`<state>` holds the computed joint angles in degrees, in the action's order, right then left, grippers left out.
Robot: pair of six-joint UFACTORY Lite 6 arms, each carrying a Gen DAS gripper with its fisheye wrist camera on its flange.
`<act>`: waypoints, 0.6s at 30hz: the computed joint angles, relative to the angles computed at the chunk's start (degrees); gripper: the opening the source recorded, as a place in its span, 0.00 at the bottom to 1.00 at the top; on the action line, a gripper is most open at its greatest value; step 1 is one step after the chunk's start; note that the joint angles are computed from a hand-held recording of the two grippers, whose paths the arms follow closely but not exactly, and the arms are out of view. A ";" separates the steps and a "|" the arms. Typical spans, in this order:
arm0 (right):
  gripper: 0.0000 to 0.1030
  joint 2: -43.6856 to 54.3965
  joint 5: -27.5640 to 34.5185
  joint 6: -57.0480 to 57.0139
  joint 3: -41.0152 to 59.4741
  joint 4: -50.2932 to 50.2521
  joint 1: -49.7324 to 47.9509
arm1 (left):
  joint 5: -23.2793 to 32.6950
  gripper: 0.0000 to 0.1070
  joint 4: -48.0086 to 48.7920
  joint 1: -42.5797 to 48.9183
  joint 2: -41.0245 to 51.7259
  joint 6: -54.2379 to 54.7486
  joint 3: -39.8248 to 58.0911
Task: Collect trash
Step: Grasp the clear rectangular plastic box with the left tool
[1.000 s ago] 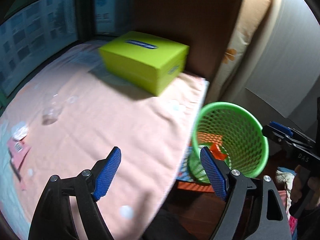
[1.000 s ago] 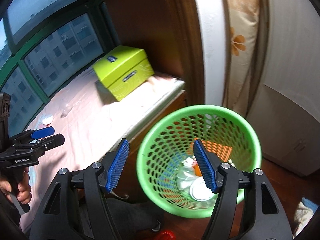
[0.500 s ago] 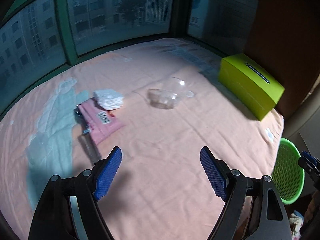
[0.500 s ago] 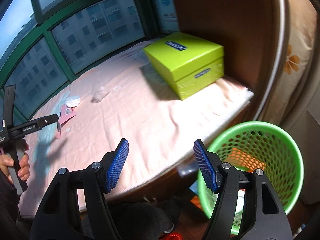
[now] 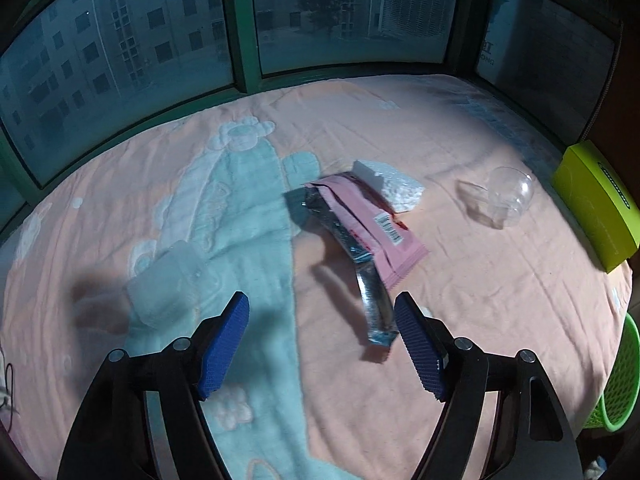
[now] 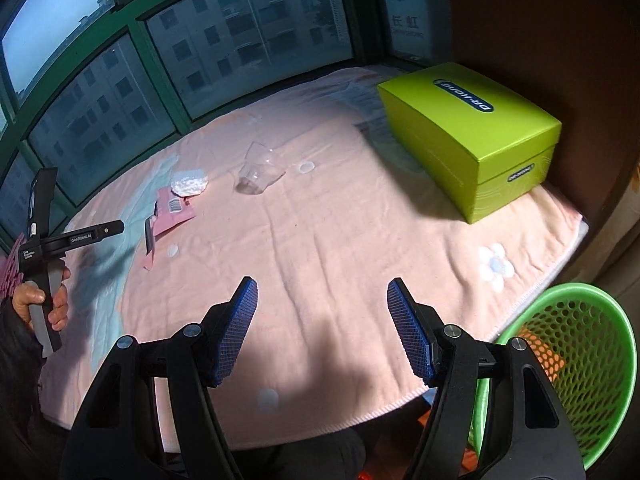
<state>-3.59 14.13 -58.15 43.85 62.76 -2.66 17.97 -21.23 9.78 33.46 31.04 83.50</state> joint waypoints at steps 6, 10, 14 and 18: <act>0.66 4.12 -3.02 11.56 3.89 -9.23 6.91 | 3.79 0.67 -2.04 6.99 5.97 11.43 9.30; 0.66 7.88 -4.30 22.87 7.51 -18.02 11.24 | 9.39 0.67 -0.78 10.88 14.54 15.39 20.96; 0.66 12.38 -4.55 34.14 12.27 -27.30 15.32 | 15.17 0.67 0.33 12.90 22.55 19.68 31.82; 0.66 18.17 -4.31 46.54 18.80 -38.64 19.59 | 21.97 0.67 0.82 14.34 31.39 20.90 44.34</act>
